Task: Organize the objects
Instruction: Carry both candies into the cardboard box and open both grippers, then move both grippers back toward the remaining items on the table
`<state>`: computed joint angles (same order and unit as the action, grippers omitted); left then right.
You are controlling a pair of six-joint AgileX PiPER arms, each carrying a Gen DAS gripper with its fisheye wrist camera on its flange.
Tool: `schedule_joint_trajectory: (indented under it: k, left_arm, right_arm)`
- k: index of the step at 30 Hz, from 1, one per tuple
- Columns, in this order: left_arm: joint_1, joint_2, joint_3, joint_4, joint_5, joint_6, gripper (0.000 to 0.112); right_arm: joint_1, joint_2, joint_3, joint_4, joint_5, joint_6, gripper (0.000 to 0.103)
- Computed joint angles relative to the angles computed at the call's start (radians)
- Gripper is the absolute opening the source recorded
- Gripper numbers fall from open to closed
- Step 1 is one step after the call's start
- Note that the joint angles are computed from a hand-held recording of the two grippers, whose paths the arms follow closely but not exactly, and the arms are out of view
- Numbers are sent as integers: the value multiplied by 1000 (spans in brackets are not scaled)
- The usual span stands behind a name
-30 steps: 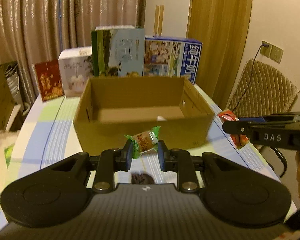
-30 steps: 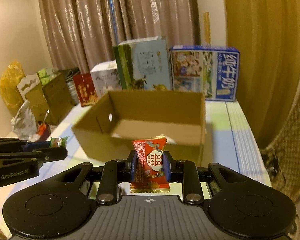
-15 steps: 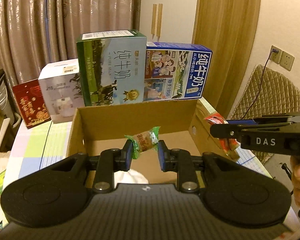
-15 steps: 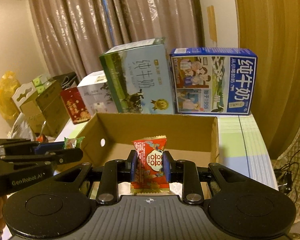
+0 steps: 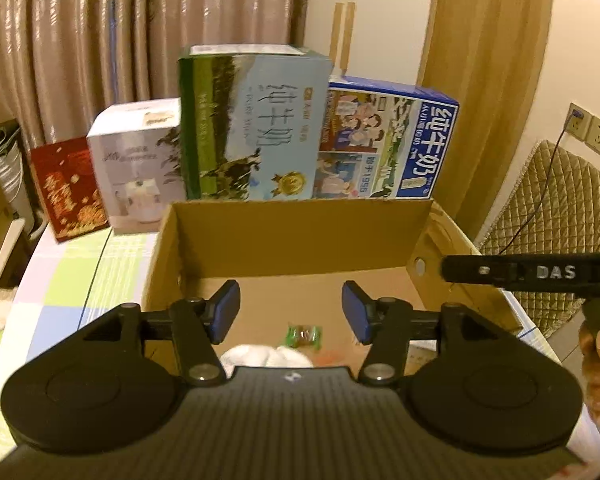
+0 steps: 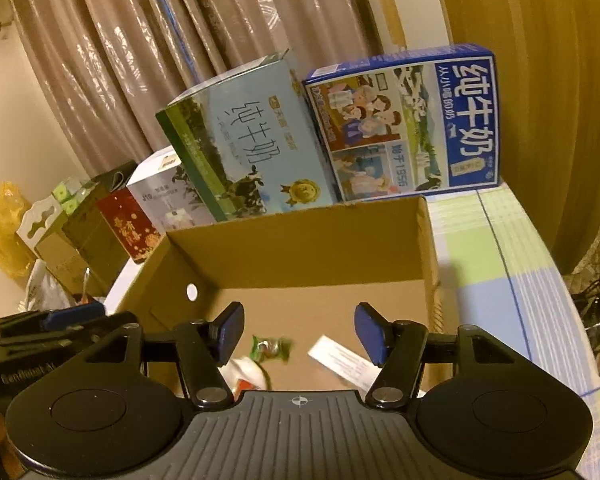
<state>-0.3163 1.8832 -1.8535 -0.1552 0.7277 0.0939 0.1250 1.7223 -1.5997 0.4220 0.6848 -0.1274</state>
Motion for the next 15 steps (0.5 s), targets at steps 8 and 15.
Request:
schedule_joint_trajectory:
  k: [8,15]
  left_arm:
    - [28,-201,222,-7,-48,-10,60]
    - [21,-450,454,16,-64,-62,77]
  right_arm:
    - [13,-193,173,-37,-21,24,65]
    - [57,-485,401,-99,-53,113,71]
